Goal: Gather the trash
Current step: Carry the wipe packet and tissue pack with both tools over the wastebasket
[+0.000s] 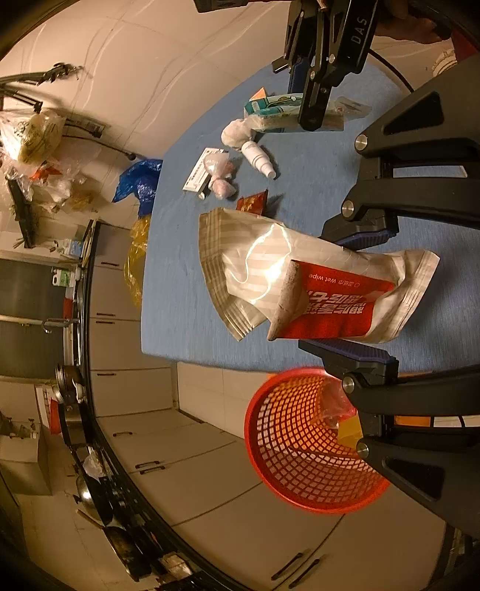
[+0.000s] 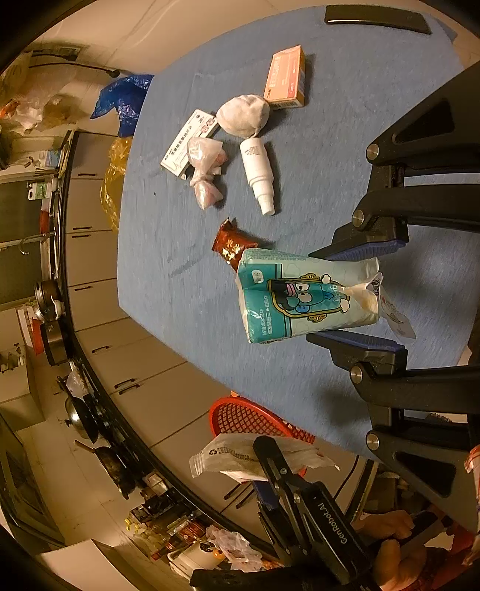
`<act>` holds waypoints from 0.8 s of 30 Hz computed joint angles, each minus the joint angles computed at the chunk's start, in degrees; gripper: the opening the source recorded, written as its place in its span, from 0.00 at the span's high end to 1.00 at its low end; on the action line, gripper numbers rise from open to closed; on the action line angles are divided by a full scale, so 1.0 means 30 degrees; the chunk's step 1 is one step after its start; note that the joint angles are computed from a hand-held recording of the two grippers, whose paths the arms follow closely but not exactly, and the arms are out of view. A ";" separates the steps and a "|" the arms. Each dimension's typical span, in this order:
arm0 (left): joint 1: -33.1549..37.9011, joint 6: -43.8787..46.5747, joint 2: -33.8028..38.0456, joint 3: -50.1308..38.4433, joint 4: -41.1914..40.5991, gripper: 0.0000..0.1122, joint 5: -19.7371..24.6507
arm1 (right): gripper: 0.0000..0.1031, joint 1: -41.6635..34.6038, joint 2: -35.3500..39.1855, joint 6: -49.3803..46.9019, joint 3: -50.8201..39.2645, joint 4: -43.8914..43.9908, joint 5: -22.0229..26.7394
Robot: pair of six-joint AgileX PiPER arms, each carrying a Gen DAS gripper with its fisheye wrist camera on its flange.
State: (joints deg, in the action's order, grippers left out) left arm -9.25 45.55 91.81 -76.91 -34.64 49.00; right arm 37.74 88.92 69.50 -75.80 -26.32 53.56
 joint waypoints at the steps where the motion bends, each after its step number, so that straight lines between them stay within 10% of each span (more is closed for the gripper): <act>1: 0.0132 0.0040 0.0019 0.0007 -0.0017 0.63 -0.0011 | 0.64 -0.0031 0.0128 -0.0111 -0.0210 0.0038 0.0016; 24: 0.4881 -0.1361 0.3062 -0.4408 0.0488 0.63 0.0911 | 0.64 -0.1194 0.7234 -0.6486 -1.1661 0.3921 0.0845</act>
